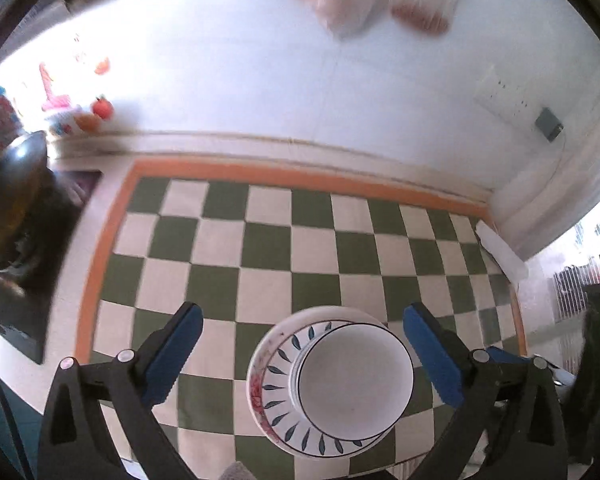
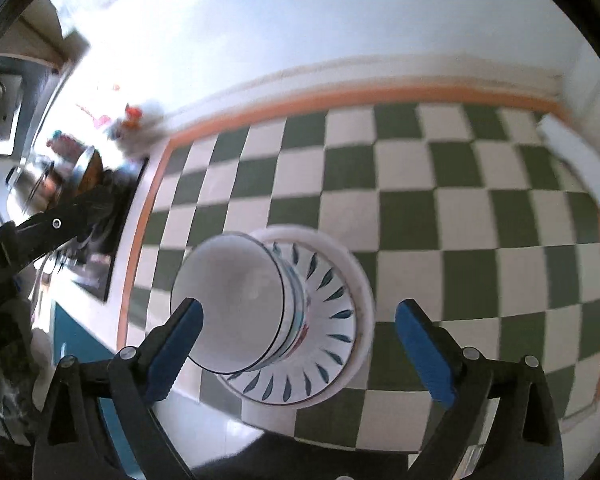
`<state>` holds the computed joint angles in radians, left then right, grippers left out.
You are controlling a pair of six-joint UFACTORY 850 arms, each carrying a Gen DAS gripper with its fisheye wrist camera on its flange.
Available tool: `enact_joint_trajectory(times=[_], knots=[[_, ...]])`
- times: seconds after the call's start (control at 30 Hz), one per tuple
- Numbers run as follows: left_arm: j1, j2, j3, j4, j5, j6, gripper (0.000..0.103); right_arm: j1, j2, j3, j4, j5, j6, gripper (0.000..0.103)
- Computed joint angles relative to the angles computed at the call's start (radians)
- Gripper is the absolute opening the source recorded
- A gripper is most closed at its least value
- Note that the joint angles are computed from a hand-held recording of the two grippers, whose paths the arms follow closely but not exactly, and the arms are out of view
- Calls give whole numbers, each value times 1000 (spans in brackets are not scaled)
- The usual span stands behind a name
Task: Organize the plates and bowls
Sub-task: 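Open both grippers and pull back from the bowls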
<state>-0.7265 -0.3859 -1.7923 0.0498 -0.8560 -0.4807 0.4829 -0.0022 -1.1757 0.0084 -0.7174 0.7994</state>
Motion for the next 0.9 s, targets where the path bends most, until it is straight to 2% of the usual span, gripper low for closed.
enact_joint_trajectory(times=[0.07,0.2,0.37,0.5,0.63,0.8,0.9], knots=[[-21,32,27,79,17,-58,103,40,32,0,-151,-26,154,99],[-58,58,46,136,-53,-116,103,95,69,-14,-296,-112,297,99],[-89,112,94,103,-126,-140,103,140,94,-44,-307,-216,301,99],[-135,163,130,155,-157,-215,103,191,133,-54,-349,-276,334,99],[-174,198,136,174,-213,-272,103,267,148,-86,-426,-400,367,99],[-253,240,137,253,-301,-345,103,336,193,-91,-434,-448,382,99],[-294,267,137,280,-354,-384,103,391,207,-108,-456,-504,422,99]])
